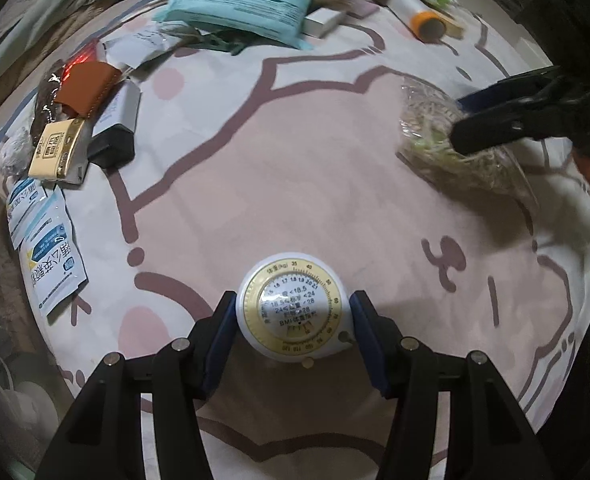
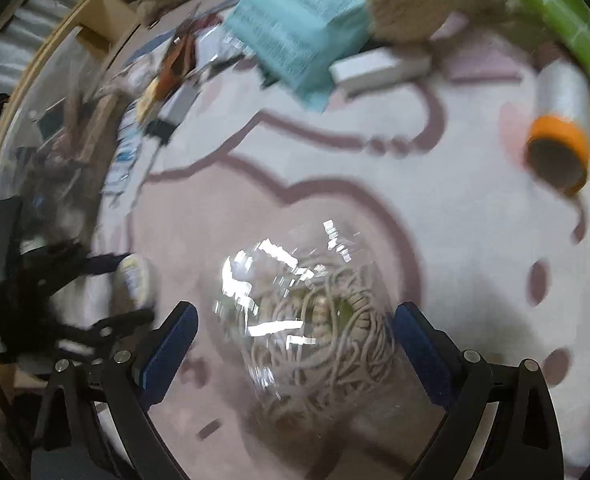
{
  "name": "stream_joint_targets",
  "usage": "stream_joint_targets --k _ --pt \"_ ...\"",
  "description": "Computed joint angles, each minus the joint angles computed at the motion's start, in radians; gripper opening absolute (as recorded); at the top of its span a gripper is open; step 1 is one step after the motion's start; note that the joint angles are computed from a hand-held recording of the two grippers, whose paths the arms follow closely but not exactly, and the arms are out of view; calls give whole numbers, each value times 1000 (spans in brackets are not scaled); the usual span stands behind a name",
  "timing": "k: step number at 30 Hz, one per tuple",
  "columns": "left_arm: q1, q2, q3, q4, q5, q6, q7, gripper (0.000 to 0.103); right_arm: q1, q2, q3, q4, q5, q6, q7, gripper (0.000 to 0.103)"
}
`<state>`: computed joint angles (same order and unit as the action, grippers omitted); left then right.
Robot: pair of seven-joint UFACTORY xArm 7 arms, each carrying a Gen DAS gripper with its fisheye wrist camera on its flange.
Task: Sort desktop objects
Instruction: 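Close the right gripper on the bagged white cable while the left gripper holds the tape measure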
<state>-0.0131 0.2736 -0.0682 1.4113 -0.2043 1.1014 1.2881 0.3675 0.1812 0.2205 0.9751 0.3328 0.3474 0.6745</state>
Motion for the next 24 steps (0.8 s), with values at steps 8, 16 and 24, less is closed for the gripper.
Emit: stream_joint_targets --k 8,16,24 --pt "5 -6 7 -7 4 -27 -13 60 67 16 -30 91 -170 158 74 100" --pt "16 7 13 16 4 -32 -76 63 140 126 -72 272 -450 402 208 100" --pt "38 25 15 58 -5 -9 -72 56 119 129 -71 266 -456 416 233 90"
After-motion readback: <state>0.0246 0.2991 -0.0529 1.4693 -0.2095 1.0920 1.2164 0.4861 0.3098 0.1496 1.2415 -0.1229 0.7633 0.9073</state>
